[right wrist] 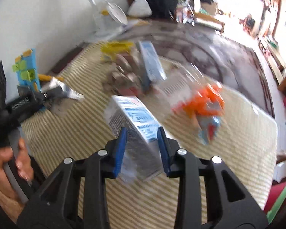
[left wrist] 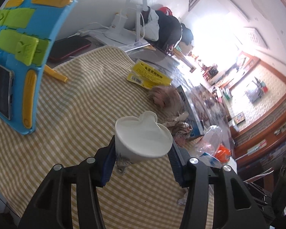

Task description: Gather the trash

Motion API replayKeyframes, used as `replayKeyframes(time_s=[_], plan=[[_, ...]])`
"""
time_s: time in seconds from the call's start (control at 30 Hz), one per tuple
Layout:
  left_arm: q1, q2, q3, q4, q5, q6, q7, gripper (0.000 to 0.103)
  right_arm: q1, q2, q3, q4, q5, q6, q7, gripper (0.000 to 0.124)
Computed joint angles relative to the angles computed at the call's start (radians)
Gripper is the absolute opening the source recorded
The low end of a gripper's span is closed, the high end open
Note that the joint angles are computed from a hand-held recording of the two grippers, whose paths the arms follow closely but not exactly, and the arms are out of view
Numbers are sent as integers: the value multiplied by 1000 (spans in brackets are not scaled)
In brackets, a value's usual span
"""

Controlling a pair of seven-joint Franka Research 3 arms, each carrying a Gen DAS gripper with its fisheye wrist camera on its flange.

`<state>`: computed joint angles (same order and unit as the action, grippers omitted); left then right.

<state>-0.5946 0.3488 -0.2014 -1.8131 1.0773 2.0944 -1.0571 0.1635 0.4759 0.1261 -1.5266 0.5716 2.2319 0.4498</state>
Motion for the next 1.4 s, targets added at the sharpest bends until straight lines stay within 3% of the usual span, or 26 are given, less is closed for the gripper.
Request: replayKeyframes(time_s=[0.17, 0.23, 0.33, 0.4, 0.53, 0.63, 0.7, 0.77, 0.8, 0.93, 1.13, 1.27, 1.4], plan=[[26, 30, 6, 10, -43, 86, 28, 51, -22, 68, -11, 80, 0, -65, 73, 54], [28, 40, 11, 18, -61, 99, 43, 59, -18, 69, -4, 73, 3, -34, 69, 68], [20, 49, 20, 27, -71, 95, 45, 66, -5, 68, 9, 63, -1, 24, 39, 71], [18, 52, 23, 31, -82, 89, 48, 72, 9, 73, 14, 65, -18, 44, 17, 82], [23, 49, 30, 11, -85, 129, 17, 76, 54, 81, 14, 56, -86, 77, -15, 91], [23, 36, 36, -8, -69, 146, -17, 76, 85, 109, 1, 86, -147, 46, 16, 93], [24, 29, 35, -17, -62, 149, -32, 76, 90, 113, 2, 77, -153, 68, 29, 92], [28, 21, 35, -30, -50, 169, -52, 76, 70, 112, 20, 79, -117, 67, 25, 75], [29, 19, 34, -33, -45, 176, -56, 76, 60, 119, 24, 100, -102, 39, 40, 59], [31, 12, 28, -36, -31, 192, -53, 76, 39, 109, 21, 103, -67, 40, 65, 37], [27, 21, 5, -5, -53, 232, 73, 76, -37, 26, 28, 18, 38, 63, -18, 37], [13, 90, -11, 85, -164, 197, 233, 79, -63, -19, 11, -52, 85, 115, -71, 37], [11, 159, -1, 138, -280, 235, 339, 78, -82, 0, 1, -36, 111, 102, -65, 37]])
